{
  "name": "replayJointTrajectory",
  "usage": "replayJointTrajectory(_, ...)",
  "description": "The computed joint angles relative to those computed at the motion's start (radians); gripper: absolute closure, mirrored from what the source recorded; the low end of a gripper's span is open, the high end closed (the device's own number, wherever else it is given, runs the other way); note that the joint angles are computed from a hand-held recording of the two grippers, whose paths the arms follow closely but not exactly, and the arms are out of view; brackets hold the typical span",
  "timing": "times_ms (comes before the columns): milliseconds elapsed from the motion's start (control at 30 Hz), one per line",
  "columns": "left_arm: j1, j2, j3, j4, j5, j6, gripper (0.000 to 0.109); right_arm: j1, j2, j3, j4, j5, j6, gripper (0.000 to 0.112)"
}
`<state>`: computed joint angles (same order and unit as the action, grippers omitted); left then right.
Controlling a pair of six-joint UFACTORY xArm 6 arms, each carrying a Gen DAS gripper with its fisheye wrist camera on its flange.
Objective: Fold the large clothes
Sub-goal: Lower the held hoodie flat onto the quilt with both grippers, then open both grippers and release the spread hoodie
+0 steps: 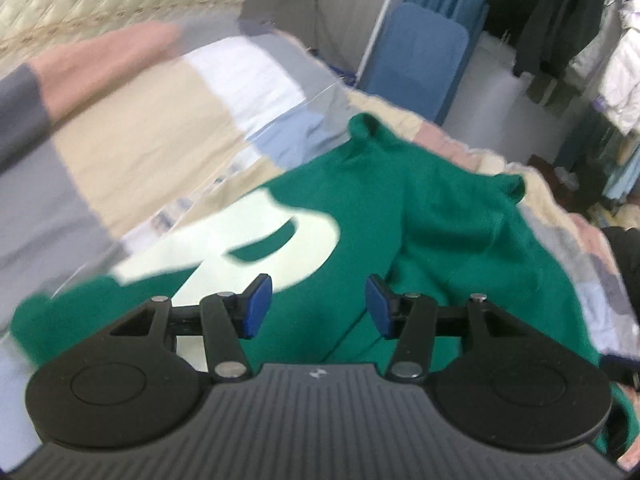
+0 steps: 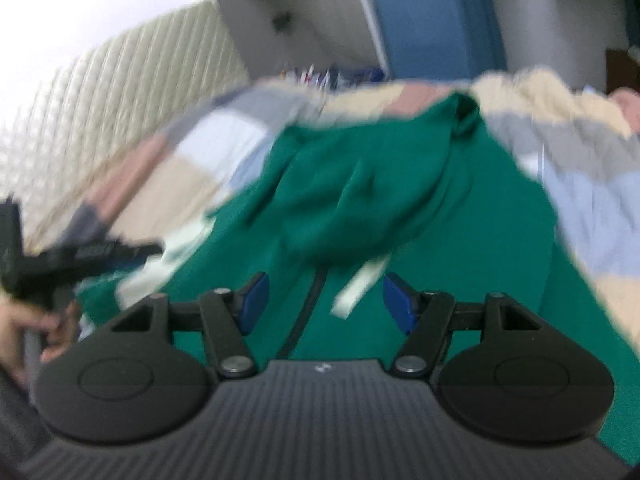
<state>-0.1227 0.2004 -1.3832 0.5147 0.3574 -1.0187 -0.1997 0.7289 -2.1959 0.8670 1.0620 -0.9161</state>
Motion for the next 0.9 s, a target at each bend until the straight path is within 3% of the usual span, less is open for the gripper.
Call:
replayJointTrajectory(133, 0.001, -0.036, 0.073, 0.058, -0.006, -0.075, 0.049, -0.007, -0.171, 0.287, 0.007, 0.008, -0.139, 0.033)
replayJointTrajectory(267, -0.006, -0.004, 0.054, 0.018, 0.024, -0.027, 0.046, 0.019, -0.261, 0.452, -0.032, -0.032, -0.248, 0.033)
replayJointTrajectory(367, -0.012, 0.044, 0.006, 0.08, 0.042, -0.03, 0.046, 0.045, -0.292, 0.514, -0.101, -0.038, -0.299, 0.033)
replayJointTrajectory(533, -0.01, 0.105, -0.053, 0.147, 0.083, -0.11, 0.046, 0.095, -0.342, 0.631, -0.196, -0.152, -0.395, 0.032)
replayJointTrajectory(600, -0.008, 0.121, -0.072, 0.153, 0.094, -0.125, 0.046, 0.095, -0.342, 0.636, -0.21, -0.159, -0.393, 0.035)
replayJointTrajectory(633, -0.006, 0.125, -0.075, 0.16, 0.093, -0.136, 0.047, 0.094, -0.344, 0.637, -0.21, -0.164, -0.39, 0.043)
replayJointTrajectory(700, -0.004, 0.136, -0.087, 0.168, 0.106, -0.148, 0.052, 0.09, -0.35, 0.64, -0.206, -0.168, -0.378, 0.056)
replayJointTrajectory(767, -0.004, 0.149, -0.108, 0.167, 0.135, -0.139, 0.072, 0.089, -0.359, 0.651, -0.206, -0.186, -0.371, 0.075)
replayJointTrajectory(800, 0.001, 0.152, -0.112, 0.162, 0.139, -0.139, 0.079, 0.088, -0.361, 0.651, -0.203, -0.195, -0.366, 0.078)
replayJointTrajectory(867, 0.009, 0.159, -0.121, 0.144, 0.15, -0.127, 0.104, 0.081, -0.352, 0.629, -0.2, -0.189, -0.333, 0.087)
replayJointTrajectory(900, 0.015, 0.16, -0.123, 0.146, 0.155, -0.133, 0.105, 0.078, -0.352, 0.621, -0.19, -0.192, -0.322, 0.087)
